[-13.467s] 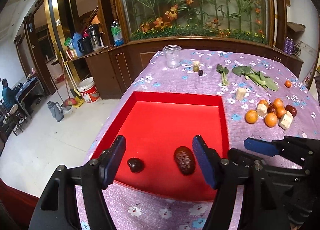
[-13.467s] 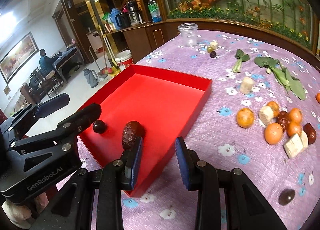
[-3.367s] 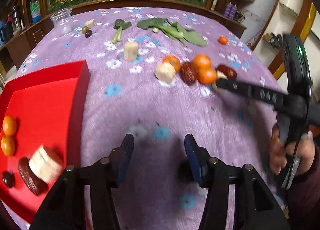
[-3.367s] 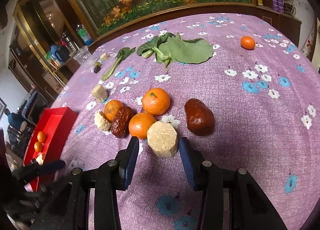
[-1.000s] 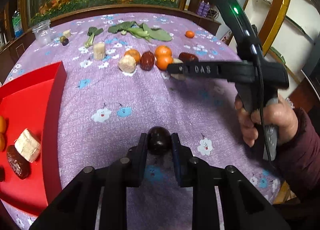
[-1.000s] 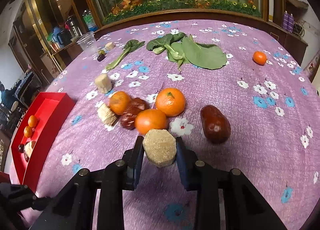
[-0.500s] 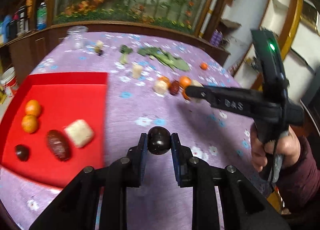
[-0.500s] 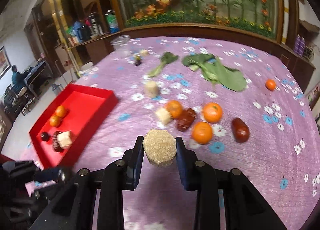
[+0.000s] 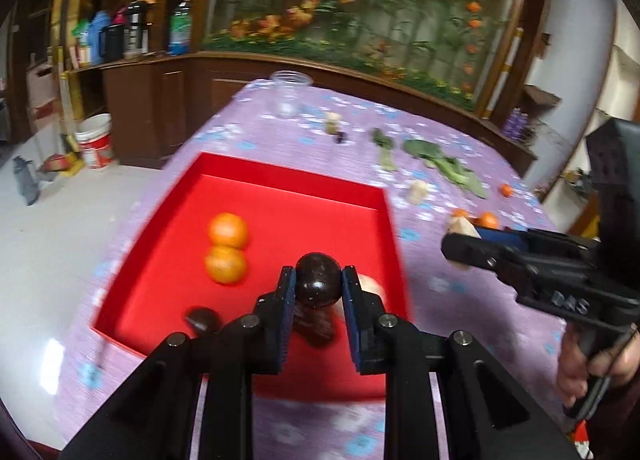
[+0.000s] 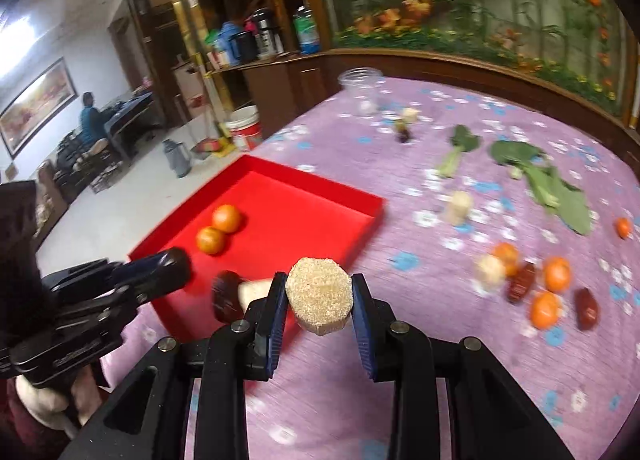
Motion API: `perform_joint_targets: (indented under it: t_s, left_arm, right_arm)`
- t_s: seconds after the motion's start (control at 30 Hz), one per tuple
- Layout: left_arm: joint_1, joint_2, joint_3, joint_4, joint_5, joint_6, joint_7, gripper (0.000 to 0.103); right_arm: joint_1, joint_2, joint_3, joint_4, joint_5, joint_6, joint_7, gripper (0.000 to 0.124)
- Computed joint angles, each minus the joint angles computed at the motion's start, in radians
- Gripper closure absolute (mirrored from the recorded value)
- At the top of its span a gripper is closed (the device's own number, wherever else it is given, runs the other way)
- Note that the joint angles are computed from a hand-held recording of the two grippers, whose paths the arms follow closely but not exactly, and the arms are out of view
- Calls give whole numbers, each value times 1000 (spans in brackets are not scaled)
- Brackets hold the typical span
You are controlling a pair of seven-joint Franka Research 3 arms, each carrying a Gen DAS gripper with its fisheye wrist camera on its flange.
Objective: Organize fruits
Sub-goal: 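Carry the plum and yam slice over the red tray, then open both grippers to drop the plum and yam slice into the tray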
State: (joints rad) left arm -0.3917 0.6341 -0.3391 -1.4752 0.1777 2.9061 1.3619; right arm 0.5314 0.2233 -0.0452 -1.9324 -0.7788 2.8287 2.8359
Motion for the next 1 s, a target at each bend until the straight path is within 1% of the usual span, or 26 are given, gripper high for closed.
perform_joint_targets:
  t_s: [0.1,0.23,0.37,0.47,0.53,0.6,0.73,1.0]
  left_arm:
    - [-25,37,41,70,17,-47,-23,81]
    - [-44,92,61,161,29,-108,-30,81]
    - [-69,173,72,293,31,-194,-22,81]
    - [-88,221,85,374,28,-250,-21,81]
    - [-83,239,75,401,11,-272,-11,81]
    - [-83,249,76,417,0,-285,-7,81]
    - [-103,268,101,456,5,-314,-33,81]
    - [-125,241,141,426,44,-307,-111,77]
  right_arm:
    - [-19,78,23,86,104,2,-112,90]
    - [-37,167,43,175,260,2,-252,90]
    - [-20,229,29,248,343,-29,-339,90]
    - [5,259,0,282,385,-46,-379,90]
    - [14,270,-14,287,421,-42,-407,90]
    - [27,279,-33,293,447,-41,-426,90]
    - [43,298,-55,310,479,-48,-456,90]
    - [74,311,-94,317,487,-47,-463,89]
